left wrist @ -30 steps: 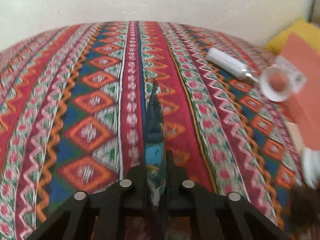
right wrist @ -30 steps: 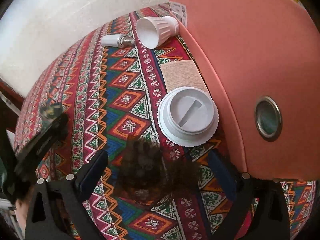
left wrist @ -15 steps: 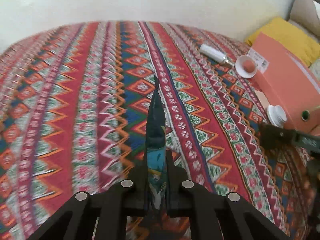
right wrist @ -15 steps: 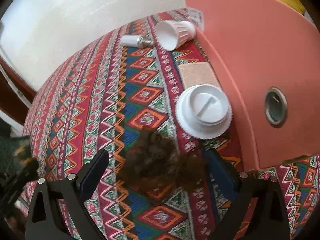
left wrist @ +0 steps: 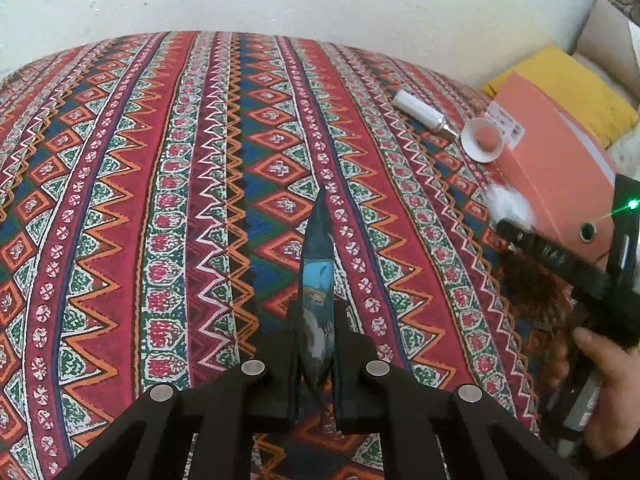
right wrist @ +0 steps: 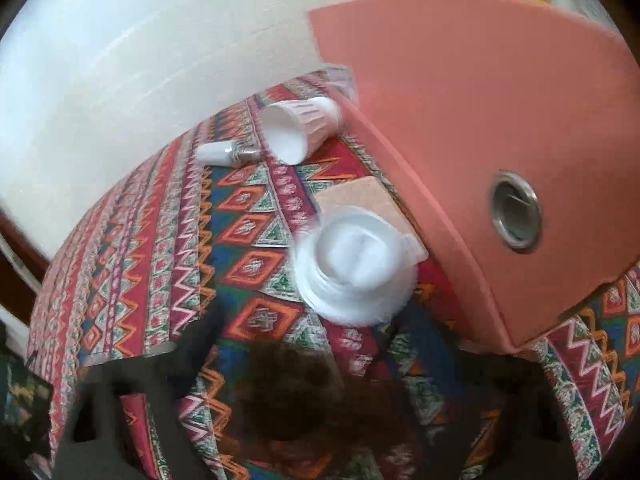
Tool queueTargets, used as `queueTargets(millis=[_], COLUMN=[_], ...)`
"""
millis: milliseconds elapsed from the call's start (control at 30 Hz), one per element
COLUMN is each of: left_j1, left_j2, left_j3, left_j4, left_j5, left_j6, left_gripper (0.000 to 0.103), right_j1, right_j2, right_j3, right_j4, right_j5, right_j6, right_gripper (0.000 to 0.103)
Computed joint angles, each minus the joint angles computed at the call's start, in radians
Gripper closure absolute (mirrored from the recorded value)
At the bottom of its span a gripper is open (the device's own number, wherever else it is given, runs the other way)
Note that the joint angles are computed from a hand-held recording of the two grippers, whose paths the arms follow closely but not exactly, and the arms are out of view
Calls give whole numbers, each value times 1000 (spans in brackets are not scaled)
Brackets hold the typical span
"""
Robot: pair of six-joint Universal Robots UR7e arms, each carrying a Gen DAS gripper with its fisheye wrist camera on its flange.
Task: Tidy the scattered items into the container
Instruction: 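Grasp the white ribbed lid with the right tool, then carry the picture card and white lid into the pink box and release both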
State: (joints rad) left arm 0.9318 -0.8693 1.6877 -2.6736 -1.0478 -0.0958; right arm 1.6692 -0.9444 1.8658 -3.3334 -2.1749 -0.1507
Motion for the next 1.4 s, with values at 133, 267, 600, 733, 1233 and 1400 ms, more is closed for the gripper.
queueTargets(millis=[133,267,600,733,1233,1400], left_j1=[-4,-2,8,4,-225,-331], left_j2=[-1,-5,15,11,-163,-198], left_j3=[2,2,-24,-22,181,210], left_j4=[-11,-11,-14,-44,-366,-423], left_j5=[15,16,37,47,90,91], left_j6=[-2,-8,15,43,194,181], left_gripper=[96,96,96,96,96,96], right_j1=[22,49,29,24,271,391], right_j2=[12,21,239,244,-170,-213], right_j3=[2,4,-429,-457,128,142], right_j4=[65,26,253,332,-75,-177], right_j5=[61,19,-19,-5,229,239], right_j6=[-71,-125,-138,-96,-112,-180], right_gripper=[103,68,18,37,37,37])
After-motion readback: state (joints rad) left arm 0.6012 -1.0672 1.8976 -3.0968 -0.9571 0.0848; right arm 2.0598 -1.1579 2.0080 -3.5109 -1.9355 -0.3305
